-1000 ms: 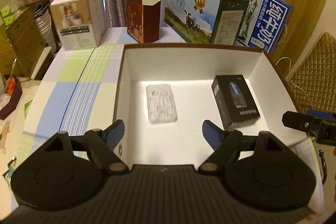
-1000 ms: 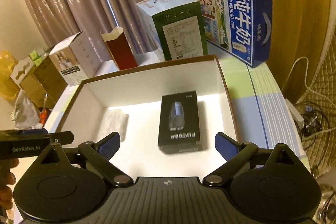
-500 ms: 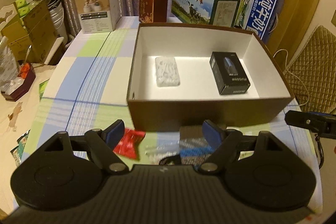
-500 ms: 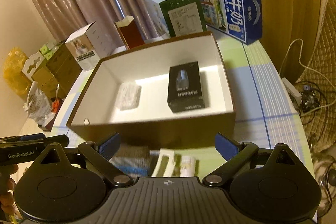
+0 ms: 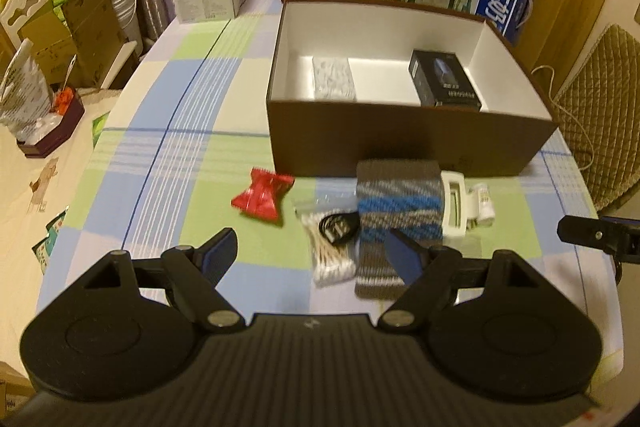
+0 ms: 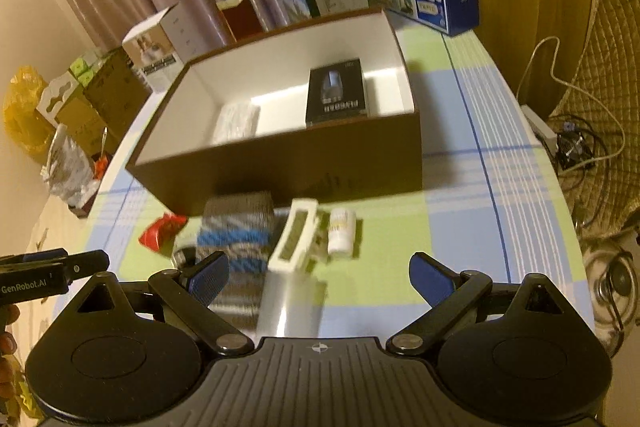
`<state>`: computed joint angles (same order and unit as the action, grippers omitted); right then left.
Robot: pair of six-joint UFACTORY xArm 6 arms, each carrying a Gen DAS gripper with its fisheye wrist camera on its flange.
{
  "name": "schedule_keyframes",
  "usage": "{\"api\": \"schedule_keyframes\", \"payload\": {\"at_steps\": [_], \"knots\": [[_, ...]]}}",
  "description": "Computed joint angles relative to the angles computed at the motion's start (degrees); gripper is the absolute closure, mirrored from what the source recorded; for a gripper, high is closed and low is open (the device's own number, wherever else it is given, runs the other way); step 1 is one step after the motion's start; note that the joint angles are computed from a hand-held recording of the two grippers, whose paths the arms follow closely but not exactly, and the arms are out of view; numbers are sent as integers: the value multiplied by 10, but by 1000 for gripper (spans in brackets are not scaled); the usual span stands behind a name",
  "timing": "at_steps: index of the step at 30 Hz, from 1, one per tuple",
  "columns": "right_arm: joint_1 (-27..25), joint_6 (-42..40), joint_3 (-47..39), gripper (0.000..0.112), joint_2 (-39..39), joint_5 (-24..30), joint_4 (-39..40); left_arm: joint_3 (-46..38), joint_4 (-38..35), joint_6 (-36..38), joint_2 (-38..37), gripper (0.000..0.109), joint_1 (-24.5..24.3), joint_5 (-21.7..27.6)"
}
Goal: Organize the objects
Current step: 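Withdraw both grippers from the brown box back toward the remaining items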
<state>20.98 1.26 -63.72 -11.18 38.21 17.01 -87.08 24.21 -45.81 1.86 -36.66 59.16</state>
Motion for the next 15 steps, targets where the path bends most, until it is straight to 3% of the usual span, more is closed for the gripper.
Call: {"api": "schedule_keyframes", "payload": {"at_steps": [15], "knots": [[22,12,32,20,-10,21,-33,40,-23,8,-16,28,-6,5]]}}
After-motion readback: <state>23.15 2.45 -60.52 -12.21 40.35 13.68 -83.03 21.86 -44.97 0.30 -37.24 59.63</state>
